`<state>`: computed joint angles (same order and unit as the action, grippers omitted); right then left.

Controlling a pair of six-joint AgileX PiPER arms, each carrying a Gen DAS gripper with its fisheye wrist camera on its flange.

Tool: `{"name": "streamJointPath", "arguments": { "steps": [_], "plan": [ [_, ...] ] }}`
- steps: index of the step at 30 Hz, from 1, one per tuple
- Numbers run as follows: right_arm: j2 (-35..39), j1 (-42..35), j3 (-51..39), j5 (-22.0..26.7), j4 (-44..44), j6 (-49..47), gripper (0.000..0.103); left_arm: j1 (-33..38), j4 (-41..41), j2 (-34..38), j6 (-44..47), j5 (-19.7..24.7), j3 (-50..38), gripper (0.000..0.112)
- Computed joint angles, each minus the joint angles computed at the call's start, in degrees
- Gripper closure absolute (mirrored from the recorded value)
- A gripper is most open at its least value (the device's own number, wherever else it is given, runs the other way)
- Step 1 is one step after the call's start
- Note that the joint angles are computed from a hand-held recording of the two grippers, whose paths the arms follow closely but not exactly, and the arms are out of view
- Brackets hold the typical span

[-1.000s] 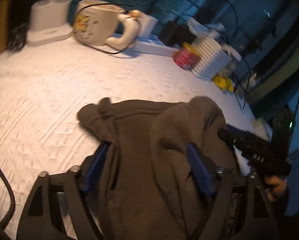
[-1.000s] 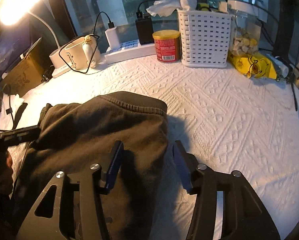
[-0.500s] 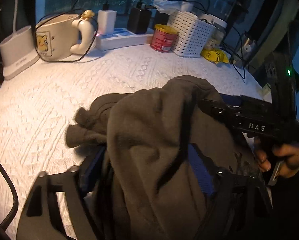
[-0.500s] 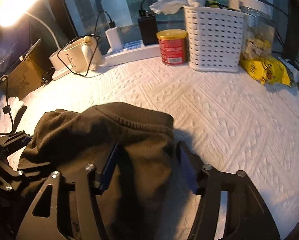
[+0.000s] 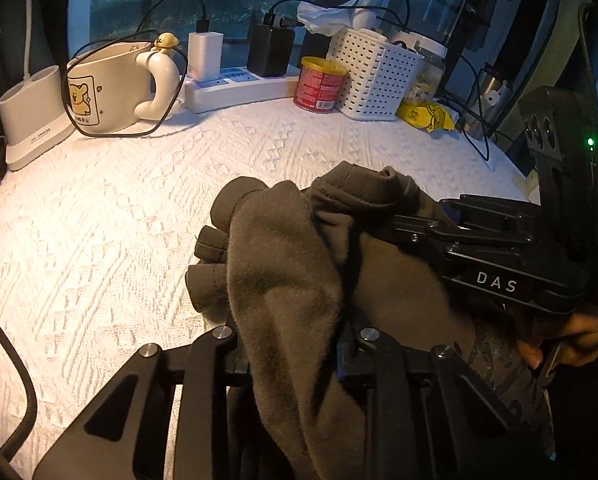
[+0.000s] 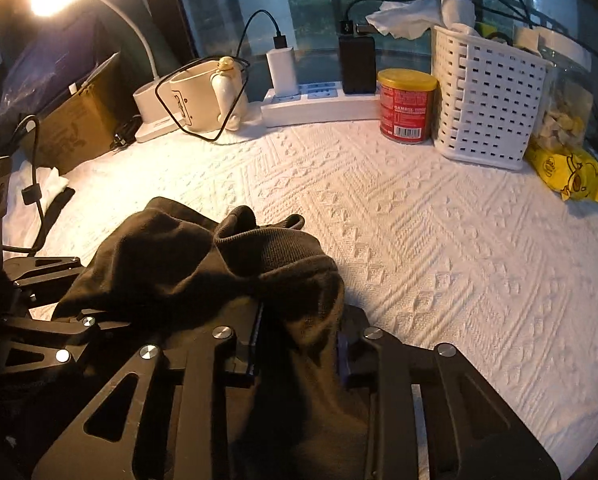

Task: Fold small clothes

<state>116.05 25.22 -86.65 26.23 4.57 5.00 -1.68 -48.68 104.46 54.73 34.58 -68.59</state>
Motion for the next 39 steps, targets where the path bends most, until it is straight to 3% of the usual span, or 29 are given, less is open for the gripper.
{"name": "streamJointPath", "arguments": {
  "steps": [9, 13, 19, 39],
  "plan": [
    [-5.7, 3.9, 5.3, -3.0, -16.4, 15.1, 0.077, -0.1, -2.4, -3.7, 2.2, -1.2, 2.9, 0.090],
    [-7.8, 4.6, 6.9, -3.6, -19.5, 18.2, 0.077, 0.9, -9.2, -7.5, 8.5, -1.7, 6.6, 0.090],
    [-12.6, 6.2, 10.0, -4.4, -24.5, 23.7, 0.078, 1.3, -12.9, -12.2, 11.6, -2.1, 10.2, 0.090],
    [-29.3, 15.7, 19.5, 0.3, -46.5, 46.2, 0.079, 3.8, -17.1, -29.6, 15.8, 0.9, 19.8, 0.091]
  ]
}}
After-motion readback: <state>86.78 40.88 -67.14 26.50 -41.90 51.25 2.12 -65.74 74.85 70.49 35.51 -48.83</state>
